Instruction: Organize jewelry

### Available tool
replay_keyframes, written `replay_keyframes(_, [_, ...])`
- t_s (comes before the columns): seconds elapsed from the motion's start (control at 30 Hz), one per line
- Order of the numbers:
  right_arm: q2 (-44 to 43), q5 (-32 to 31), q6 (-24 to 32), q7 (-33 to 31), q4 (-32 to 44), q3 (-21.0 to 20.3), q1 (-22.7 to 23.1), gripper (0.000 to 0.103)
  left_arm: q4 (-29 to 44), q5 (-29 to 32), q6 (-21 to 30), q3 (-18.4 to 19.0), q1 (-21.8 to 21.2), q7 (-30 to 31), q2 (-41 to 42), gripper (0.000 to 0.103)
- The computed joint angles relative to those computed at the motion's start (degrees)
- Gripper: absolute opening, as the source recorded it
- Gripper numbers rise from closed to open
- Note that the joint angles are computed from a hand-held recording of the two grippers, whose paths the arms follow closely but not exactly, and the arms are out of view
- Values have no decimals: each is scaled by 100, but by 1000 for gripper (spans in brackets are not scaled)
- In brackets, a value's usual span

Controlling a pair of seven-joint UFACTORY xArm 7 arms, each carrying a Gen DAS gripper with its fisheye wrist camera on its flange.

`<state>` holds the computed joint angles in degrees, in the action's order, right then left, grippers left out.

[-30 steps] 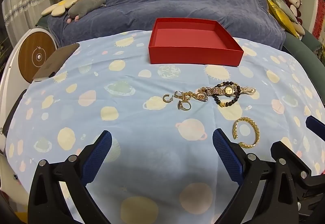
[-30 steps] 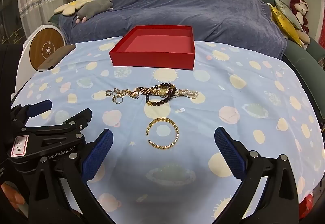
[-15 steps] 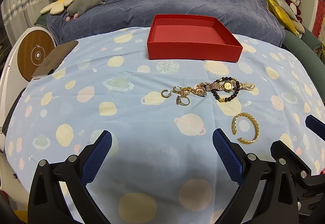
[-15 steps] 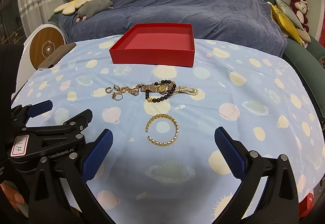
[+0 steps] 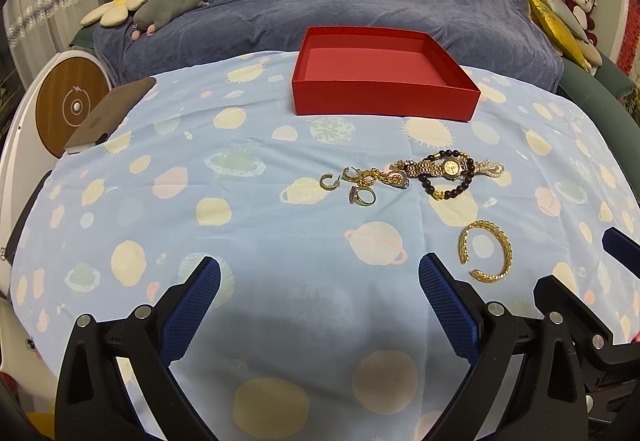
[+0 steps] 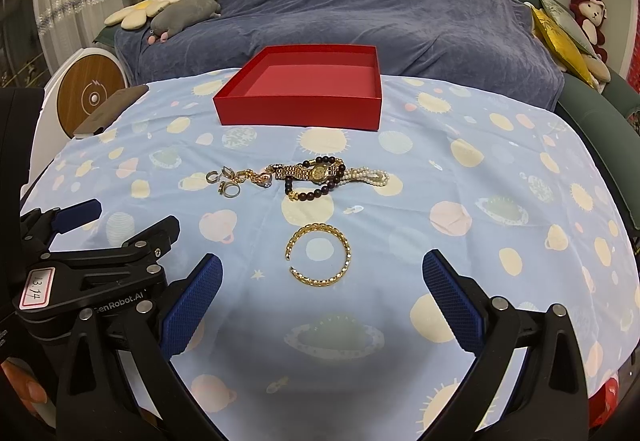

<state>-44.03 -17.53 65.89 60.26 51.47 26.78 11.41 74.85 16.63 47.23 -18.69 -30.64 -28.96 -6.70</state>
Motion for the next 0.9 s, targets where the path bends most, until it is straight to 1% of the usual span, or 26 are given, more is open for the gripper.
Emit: replay_keyframes(0.9, [-29, 2, -28, 15, -54, -18, 21, 98, -20, -13, -3, 4, 9, 2, -19, 97])
